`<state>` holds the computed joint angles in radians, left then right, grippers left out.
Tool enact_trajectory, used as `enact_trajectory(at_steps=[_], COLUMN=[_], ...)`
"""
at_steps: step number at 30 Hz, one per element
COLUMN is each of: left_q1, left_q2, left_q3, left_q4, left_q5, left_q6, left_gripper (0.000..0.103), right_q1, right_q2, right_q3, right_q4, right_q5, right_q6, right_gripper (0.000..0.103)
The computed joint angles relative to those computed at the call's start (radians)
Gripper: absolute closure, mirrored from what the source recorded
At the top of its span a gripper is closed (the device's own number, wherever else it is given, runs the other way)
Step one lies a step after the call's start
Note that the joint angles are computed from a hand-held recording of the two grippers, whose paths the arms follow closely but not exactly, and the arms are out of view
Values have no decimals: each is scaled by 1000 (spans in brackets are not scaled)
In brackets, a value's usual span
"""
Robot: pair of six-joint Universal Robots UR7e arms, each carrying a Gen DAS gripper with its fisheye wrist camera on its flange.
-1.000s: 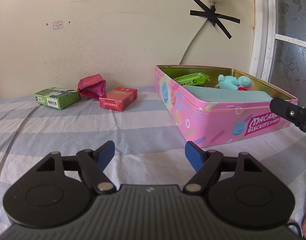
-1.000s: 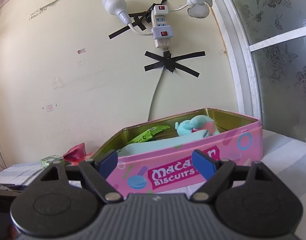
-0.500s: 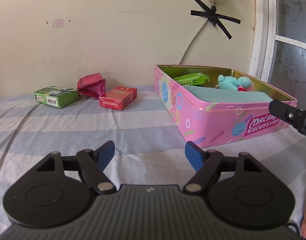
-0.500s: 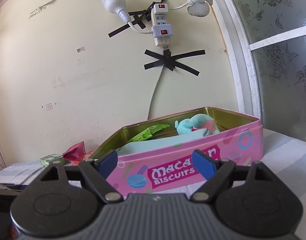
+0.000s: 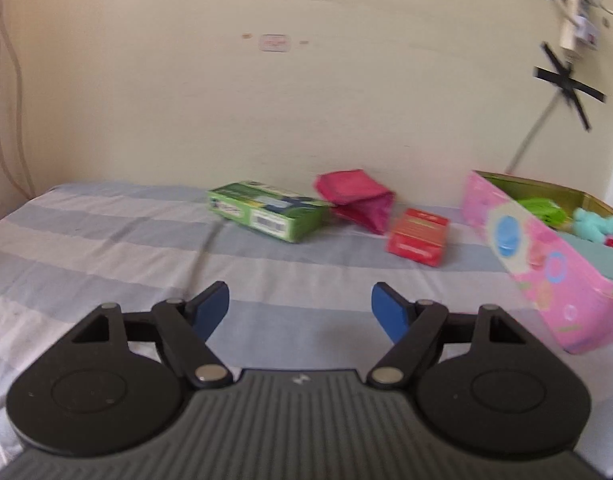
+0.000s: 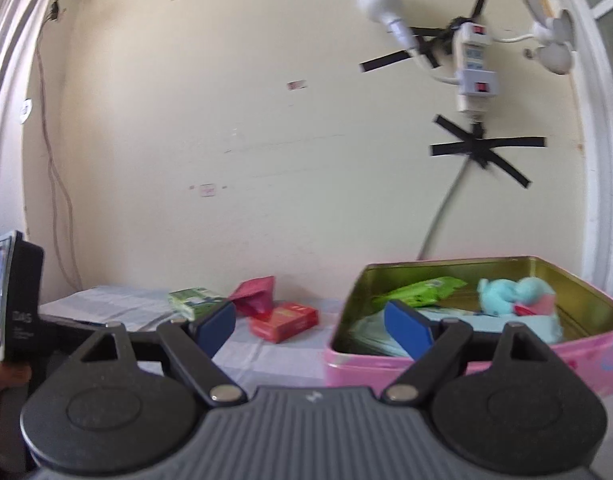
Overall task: Organize objects
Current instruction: 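Grasp the red Chunghwa cigarette box with the right gripper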
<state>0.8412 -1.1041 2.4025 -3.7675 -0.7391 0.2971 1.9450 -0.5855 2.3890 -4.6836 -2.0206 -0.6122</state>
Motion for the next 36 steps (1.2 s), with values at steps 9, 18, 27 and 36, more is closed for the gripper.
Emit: enact_trajectory(at_steps=[9, 18, 27, 36], left_q1=[91, 61, 90, 155], left_q2=[-131, -143, -129, -197], left_q3=[-35, -27, -54, -53], left_q4=[196, 283, 293, 412], left_q5=[-42, -62, -71, -357], left_q6=[-315, -336, -298, -271], left_gripper=[23, 23, 23, 23], right_q1=[12, -46, -87, -87], right_q2=[84, 173, 102, -83], right_q3=[-418, -702, -564, -76], right_q4=[552, 770, 835, 753], right_q5=[-165, -374, -290, 62], right_q6=[114, 194, 280, -4], right_gripper=[16, 4, 37, 37])
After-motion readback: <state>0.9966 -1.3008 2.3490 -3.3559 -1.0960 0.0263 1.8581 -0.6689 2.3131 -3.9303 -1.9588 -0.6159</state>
